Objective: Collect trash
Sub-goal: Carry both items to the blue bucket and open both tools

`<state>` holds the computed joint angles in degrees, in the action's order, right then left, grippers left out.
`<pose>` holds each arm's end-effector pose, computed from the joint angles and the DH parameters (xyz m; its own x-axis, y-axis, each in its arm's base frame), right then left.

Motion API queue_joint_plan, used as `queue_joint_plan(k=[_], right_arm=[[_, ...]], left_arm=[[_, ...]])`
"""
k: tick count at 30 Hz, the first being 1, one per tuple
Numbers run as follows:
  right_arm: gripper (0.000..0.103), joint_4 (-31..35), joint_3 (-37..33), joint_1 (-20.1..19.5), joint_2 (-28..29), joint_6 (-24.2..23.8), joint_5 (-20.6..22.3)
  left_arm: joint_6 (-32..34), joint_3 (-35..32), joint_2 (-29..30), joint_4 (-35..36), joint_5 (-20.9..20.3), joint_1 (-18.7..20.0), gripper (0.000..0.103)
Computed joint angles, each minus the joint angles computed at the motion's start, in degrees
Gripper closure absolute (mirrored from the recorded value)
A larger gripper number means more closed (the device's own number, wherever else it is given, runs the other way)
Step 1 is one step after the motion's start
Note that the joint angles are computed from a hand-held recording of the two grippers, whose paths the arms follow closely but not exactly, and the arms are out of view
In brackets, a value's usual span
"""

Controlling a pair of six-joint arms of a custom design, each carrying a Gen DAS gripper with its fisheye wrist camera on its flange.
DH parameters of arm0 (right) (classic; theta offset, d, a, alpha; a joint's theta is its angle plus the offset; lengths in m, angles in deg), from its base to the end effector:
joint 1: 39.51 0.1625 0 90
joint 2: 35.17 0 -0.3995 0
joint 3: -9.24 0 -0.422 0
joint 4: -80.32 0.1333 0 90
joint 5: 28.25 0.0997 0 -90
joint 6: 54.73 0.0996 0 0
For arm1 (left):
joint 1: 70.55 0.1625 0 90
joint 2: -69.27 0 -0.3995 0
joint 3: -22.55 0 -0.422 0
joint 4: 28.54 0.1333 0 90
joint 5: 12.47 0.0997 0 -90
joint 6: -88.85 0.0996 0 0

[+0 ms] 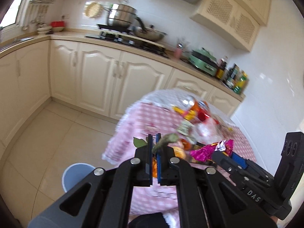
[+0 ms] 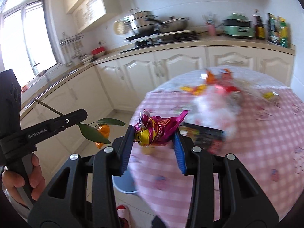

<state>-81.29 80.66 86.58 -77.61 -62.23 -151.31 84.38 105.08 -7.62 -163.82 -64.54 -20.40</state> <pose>0.5314 -0.5950 0.2337 -0.8307 -0.2711 0.4863 -0.5465 0.5640 -0.6191 -0.2591 -0.6140 0.5132 -0.8927 0.1577 -0.4222 0.4252 0.6053 -0.6729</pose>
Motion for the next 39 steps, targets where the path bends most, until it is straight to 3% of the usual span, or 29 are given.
queue_joint_plan(k=[6,11,18,22,24,26,27,39], right_arm=[[0.063,8.9,-11.4,0.0,9.7,-0.5,5.3],[0.063,17.4,-22.7,-0.7,19.0,-0.9,7.0],[0.063,29.3,-39.2,-2.7,31.5,-0.1,6.5],[0.063,33.1,-44.4,-3.5,35.1,0.4,6.0],[0.063,35.1,-47.5,-3.8,37.1,0.8,5.7],[0.063,35.7,-48.1,-4.0,37.6,1.0,5.5],[0.063,36.2,-48.6,-4.1,37.9,1.2,5.5],[0.063,39.0,-51.2,-3.7,40.3,1.5,5.9]], left_arm=[[-2.6,-0.7,-2.0,2.7,4.2,4.3,0.100],[-5.8,-2.9,-0.4,8.6,8.5,8.7,0.100],[-9.2,-9.0,5.4,15.1,6.3,16.3,0.100],[-9.3,-12.9,8.7,17.7,4.2,18.8,0.098],[-9.7,-13.4,9.2,17.8,3.7,19.3,0.086],[-9.8,-12.7,9.0,16.4,4.2,19.5,0.053],[-9.6,-11.9,8.6,15.0,5.1,19.5,0.049],[-16.1,-9.7,5.8,20.4,8.1,20.2,0.042]])
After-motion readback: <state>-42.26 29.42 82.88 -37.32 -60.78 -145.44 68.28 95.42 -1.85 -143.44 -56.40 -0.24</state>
